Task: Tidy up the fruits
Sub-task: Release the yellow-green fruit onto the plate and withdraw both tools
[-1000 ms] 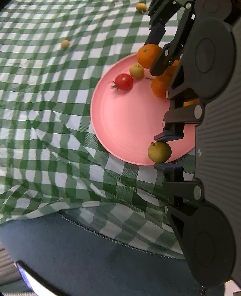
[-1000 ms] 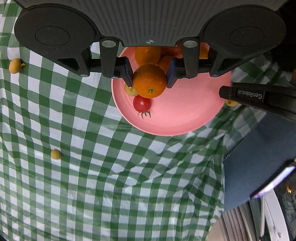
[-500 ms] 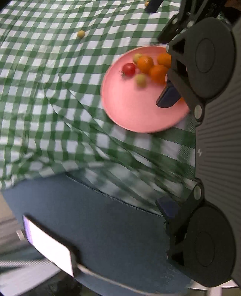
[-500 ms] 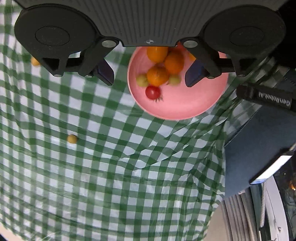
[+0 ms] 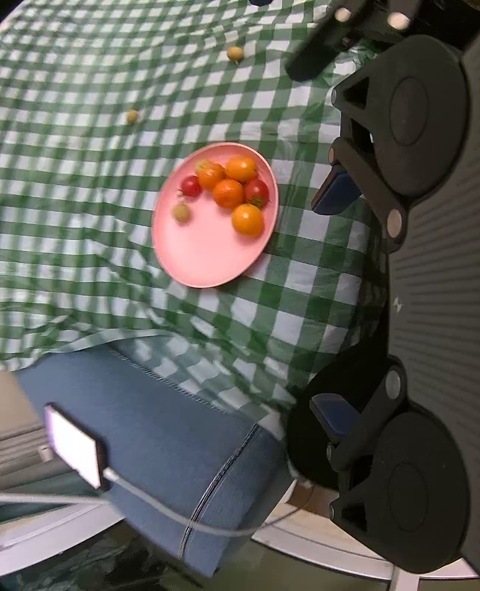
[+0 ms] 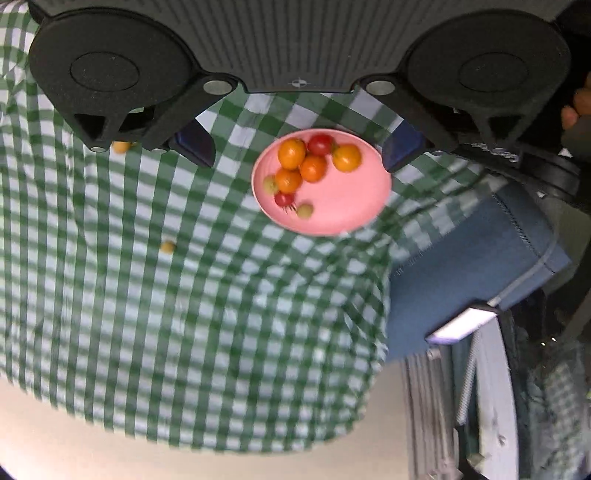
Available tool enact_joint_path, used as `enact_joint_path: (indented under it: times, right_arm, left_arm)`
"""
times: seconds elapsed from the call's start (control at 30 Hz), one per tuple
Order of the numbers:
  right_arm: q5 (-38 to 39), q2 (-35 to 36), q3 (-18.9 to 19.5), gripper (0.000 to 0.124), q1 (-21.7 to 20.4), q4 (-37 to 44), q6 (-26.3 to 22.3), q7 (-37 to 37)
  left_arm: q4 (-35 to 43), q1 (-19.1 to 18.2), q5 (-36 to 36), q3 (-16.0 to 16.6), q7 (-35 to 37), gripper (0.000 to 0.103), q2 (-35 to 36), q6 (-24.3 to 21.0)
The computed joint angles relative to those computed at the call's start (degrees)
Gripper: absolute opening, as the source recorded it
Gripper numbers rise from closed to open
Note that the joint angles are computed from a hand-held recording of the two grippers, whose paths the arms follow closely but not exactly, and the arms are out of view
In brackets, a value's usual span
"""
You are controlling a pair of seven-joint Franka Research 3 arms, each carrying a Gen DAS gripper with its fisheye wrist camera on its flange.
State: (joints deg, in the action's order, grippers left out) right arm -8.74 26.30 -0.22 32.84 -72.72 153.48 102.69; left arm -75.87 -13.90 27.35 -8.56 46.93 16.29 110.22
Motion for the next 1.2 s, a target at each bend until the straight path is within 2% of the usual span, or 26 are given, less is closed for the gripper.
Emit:
enact_joint_path:
  times: [0.17, 0.3, 0.53, 0.83, 1.2]
  right_arm:
    - [0.15, -5.17, 0.47, 0.099, -0.06, -7.38, 4.4, 0.56]
    - [-2.73, -8.12, -0.36, 0.1, 0.83, -11.5, 7.77, 2.88]
    - [-8.47, -11.74, -1.01, 0.1, 1.42, -15.95, 10.85, 8.26]
    - [-12.26, -13.1, -0.29, 0.1, 0.77, -17.4, 11.55, 11.76]
    - [-8.01, -11.6, 1.71, 0.1, -0.83, -16.29, 10.41, 8.93]
  left_arm:
    - [-5.29, -1.08, 4.27, -0.4, -2.86, 0.103, -4.31, 2.39]
    - [-8.04, -1.1, 5.41, -1.08, -5.2, 0.103, -7.11, 3.46]
    - [-11.13, -0.8, 7.56, -2.09, -7.26, 0.103, -10.21, 4.93]
    - [-12.73, -0.33, 8.8, -2.85, -9.09, 0.103, -11.88, 5.51]
    - [-12.2, -0.43, 9.28, -2.79, -8.08, 0.103, -10.9, 4.86]
